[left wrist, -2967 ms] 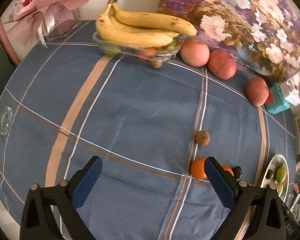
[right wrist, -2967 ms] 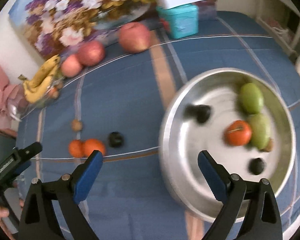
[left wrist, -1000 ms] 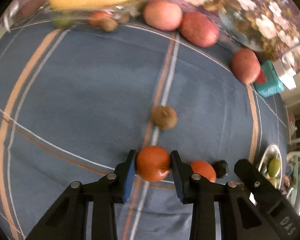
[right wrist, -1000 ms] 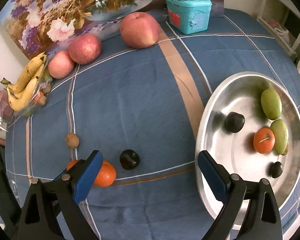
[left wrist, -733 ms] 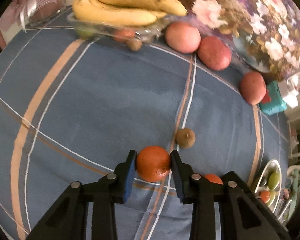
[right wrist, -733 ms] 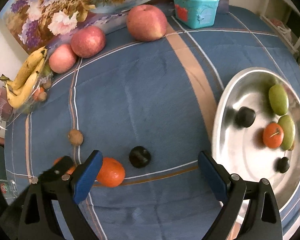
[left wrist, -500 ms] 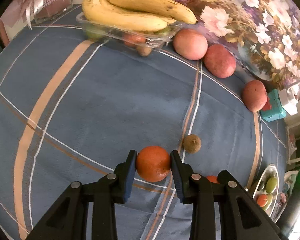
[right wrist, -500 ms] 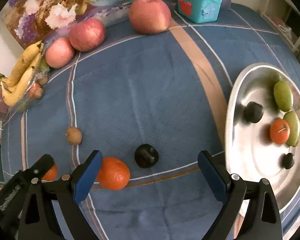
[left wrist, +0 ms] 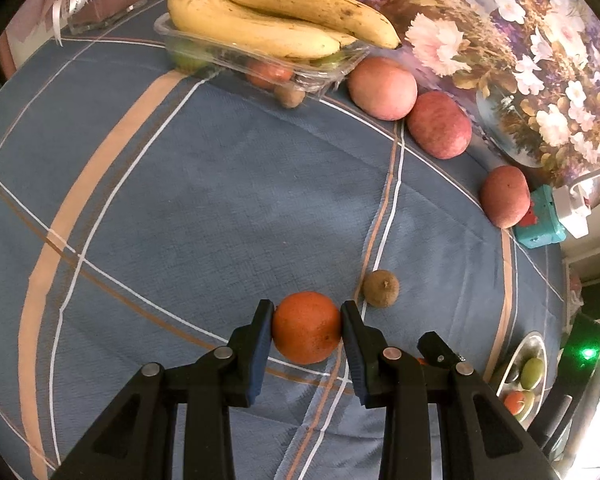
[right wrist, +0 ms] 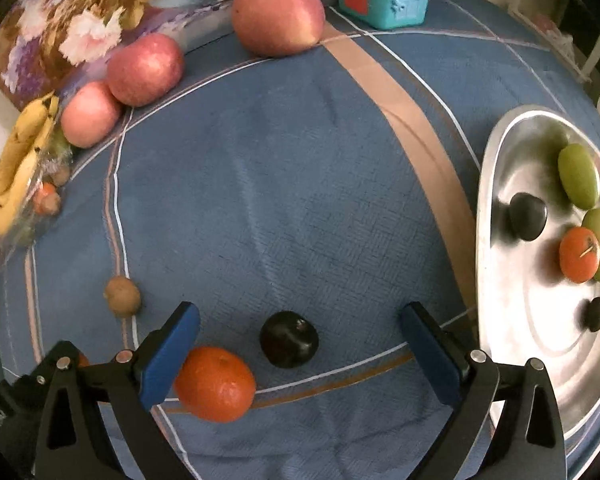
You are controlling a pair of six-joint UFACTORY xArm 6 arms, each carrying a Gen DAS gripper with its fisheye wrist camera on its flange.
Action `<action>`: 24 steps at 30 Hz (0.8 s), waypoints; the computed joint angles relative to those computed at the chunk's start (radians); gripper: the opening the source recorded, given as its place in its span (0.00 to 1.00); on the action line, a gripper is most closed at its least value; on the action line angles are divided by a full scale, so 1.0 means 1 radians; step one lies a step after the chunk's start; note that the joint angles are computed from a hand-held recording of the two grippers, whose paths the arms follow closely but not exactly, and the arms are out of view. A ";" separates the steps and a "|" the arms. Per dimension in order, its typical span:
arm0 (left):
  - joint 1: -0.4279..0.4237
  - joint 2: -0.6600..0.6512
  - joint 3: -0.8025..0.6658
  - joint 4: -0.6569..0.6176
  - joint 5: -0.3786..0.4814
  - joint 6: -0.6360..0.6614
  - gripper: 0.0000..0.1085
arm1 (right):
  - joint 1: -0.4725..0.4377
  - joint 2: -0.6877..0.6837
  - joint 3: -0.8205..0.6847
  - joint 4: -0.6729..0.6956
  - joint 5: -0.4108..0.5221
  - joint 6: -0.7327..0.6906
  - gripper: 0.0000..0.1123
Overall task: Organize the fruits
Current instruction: 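Grasp the black fruit with the right gripper while the left holds the tomato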
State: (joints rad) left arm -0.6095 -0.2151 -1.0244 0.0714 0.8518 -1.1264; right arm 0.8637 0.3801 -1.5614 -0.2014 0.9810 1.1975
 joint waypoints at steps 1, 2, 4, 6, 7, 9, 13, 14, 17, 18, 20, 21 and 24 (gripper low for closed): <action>0.000 -0.001 0.001 -0.001 -0.001 0.000 0.33 | 0.003 0.008 -0.013 -0.004 0.014 -0.004 0.90; 0.001 -0.001 0.001 -0.002 -0.002 0.000 0.33 | 0.006 0.011 -0.016 -0.009 0.013 0.005 0.90; 0.001 -0.001 0.001 -0.003 -0.003 0.002 0.33 | 0.006 0.004 0.004 -0.019 -0.014 0.028 0.91; 0.001 -0.003 0.002 -0.007 -0.004 0.006 0.33 | 0.010 -0.002 0.014 -0.029 -0.019 0.043 0.92; 0.001 -0.001 0.000 -0.008 -0.004 0.007 0.33 | 0.014 0.001 0.012 -0.035 -0.018 0.042 0.92; 0.001 -0.005 0.004 -0.013 -0.004 0.013 0.34 | 0.023 0.019 -0.016 -0.043 0.012 0.036 0.92; 0.003 -0.007 0.007 -0.022 -0.007 0.021 0.34 | 0.016 0.033 -0.036 -0.009 0.018 -0.003 0.92; 0.004 -0.006 0.007 -0.025 -0.008 0.025 0.34 | 0.013 0.034 -0.036 -0.004 0.018 -0.007 0.92; 0.003 -0.006 0.007 -0.026 -0.007 0.024 0.34 | 0.014 0.040 -0.043 -0.017 0.022 -0.011 0.92; 0.004 -0.006 0.007 -0.027 -0.008 0.023 0.34 | 0.015 0.035 -0.032 -0.022 0.009 -0.008 0.92; 0.005 -0.007 0.008 -0.030 -0.010 0.026 0.34 | 0.008 0.027 -0.020 0.012 -0.007 -0.064 0.92; 0.006 -0.006 0.007 -0.029 -0.011 0.026 0.34 | 0.002 0.028 -0.024 0.045 -0.005 -0.094 0.92; 0.008 -0.010 0.011 -0.032 -0.015 0.032 0.34 | 0.000 -0.013 0.036 0.029 -0.054 -0.045 0.88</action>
State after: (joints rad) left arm -0.6019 -0.2250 -1.0138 0.0390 0.8366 -1.0947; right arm 0.8640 0.3675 -1.5249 -0.1726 0.9272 1.1529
